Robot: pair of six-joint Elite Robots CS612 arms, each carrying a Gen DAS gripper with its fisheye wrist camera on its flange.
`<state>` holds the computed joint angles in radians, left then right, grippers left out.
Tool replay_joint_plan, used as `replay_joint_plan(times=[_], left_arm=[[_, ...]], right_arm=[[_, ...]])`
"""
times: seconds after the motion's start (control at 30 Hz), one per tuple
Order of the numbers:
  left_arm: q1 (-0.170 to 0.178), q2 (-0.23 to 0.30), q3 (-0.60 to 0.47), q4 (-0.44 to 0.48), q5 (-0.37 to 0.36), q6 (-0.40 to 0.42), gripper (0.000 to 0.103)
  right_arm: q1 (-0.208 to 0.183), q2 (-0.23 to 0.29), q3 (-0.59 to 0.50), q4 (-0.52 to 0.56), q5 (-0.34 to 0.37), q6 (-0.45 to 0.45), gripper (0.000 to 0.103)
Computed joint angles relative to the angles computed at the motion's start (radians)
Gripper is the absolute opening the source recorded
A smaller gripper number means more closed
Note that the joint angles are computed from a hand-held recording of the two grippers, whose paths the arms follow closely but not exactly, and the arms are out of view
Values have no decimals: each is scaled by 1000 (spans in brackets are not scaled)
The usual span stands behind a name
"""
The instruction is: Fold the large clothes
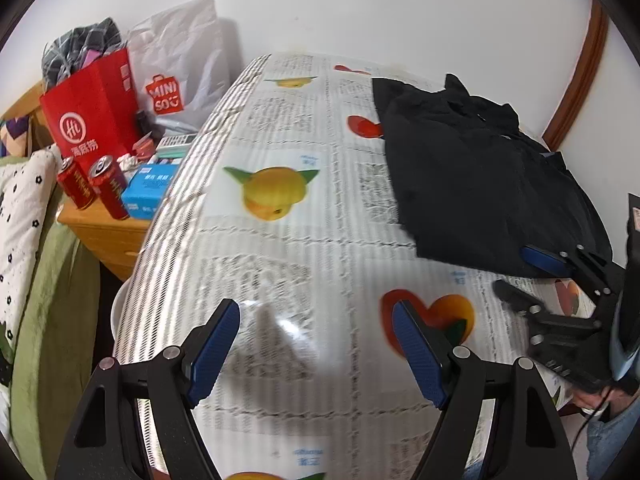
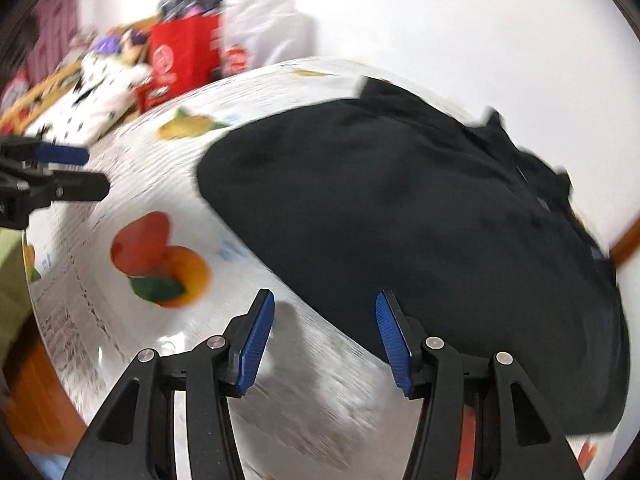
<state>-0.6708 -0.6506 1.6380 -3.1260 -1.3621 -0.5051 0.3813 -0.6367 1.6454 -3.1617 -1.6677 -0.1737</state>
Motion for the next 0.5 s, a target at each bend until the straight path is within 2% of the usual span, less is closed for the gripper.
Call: replay_joint_plan(times=[0.07,0.3,0.37,0.43,0.5], left_arm=[[7,-1,10,-20,-8,-2,77],[18,2,26,-69,-30,8,77],[21,6,24,-76,-41,6,77],[22,8,22,-78,-48,6,77],[23,11,20,-82,-57,8,77]], right_arm=[[19,20,-27,-20,-17,-31,52],[41,61,-120,17,-45,-62,52],[43,68,-145,47,-37,-55,40],[50,75,-161,48,-64,-51,13],[47,72,-160,36,-58,-38,7]])
